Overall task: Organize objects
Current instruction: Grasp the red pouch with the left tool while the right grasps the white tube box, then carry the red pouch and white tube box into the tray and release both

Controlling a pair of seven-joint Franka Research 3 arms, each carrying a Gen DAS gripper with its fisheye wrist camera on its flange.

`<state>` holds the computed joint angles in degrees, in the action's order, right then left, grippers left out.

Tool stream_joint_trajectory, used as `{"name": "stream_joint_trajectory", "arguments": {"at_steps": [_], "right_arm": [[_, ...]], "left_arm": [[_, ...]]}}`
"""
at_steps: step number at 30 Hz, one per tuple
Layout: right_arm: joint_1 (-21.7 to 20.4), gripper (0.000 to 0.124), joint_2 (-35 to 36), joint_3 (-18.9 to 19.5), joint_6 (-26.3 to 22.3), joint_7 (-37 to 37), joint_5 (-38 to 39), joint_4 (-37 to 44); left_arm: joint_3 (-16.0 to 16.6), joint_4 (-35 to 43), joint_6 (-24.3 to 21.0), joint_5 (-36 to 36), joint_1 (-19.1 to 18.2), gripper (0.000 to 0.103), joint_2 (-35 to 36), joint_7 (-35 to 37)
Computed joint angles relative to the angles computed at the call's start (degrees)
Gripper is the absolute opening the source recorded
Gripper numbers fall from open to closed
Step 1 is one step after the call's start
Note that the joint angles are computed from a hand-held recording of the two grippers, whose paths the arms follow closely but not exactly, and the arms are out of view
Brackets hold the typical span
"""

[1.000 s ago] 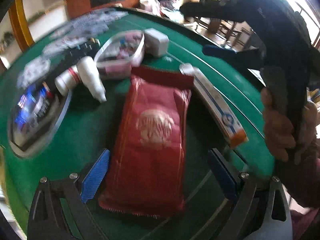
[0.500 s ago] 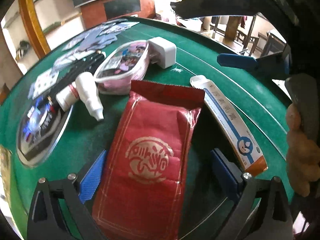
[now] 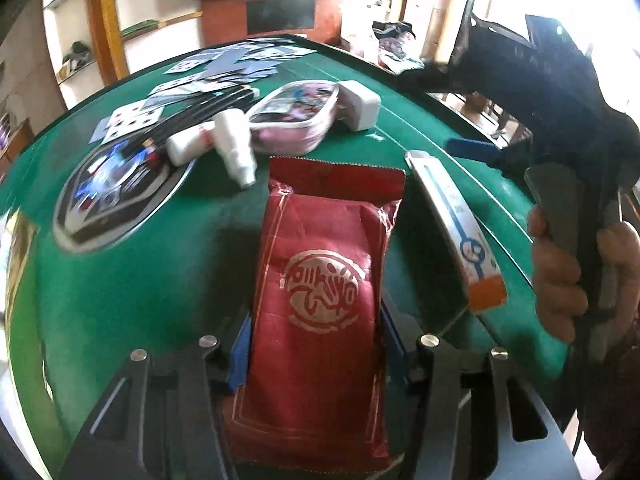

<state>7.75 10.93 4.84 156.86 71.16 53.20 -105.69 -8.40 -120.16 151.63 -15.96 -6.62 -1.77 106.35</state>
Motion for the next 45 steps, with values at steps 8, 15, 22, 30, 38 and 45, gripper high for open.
{"name": "stream_joint_trajectory", "arguments": {"at_steps": [8,15,22,30,38,45], "right_arm": [[4.9,0.103,-7.6,-4.2,-3.2,26.4,-39.0,-8.3],[9.0,0.074,-4.9,-4.8,-8.5,45.6,-71.0,-5.5],[7.4,0.022,-7.0,-3.1,-4.9,38.0,-62.6,-8.5],[6.7,0.019,-11.1,-0.6,-4.4,4.3,-19.1,-9.9],[10.2,0.019,-5.9,1.6,-16.8,-4.3,-6.7,2.2],[15.3,0.02,4.7,5.3,-22.0,0.4,-12.3,16.9]], "left_arm": [[4.3,-9.3,4.0,-10.3,-1.4,0.052,-10.8,4.9],[9.0,-13.4,5.9,-12.1,-4.4,0.052,-16.3,5.8],[13.2,-16.9,5.5,-12.8,-4.4,0.052,-20.7,5.2],[16.3,-19.9,5.6,-10.4,-1.4,0.052,-24.6,2.4],[17.1,-18.3,3.1,-2.6,6.5,0.052,-22.9,-5.8],[16.7,-15.6,1.5,0.0,10.6,0.052,-17.7,-9.1]]}}
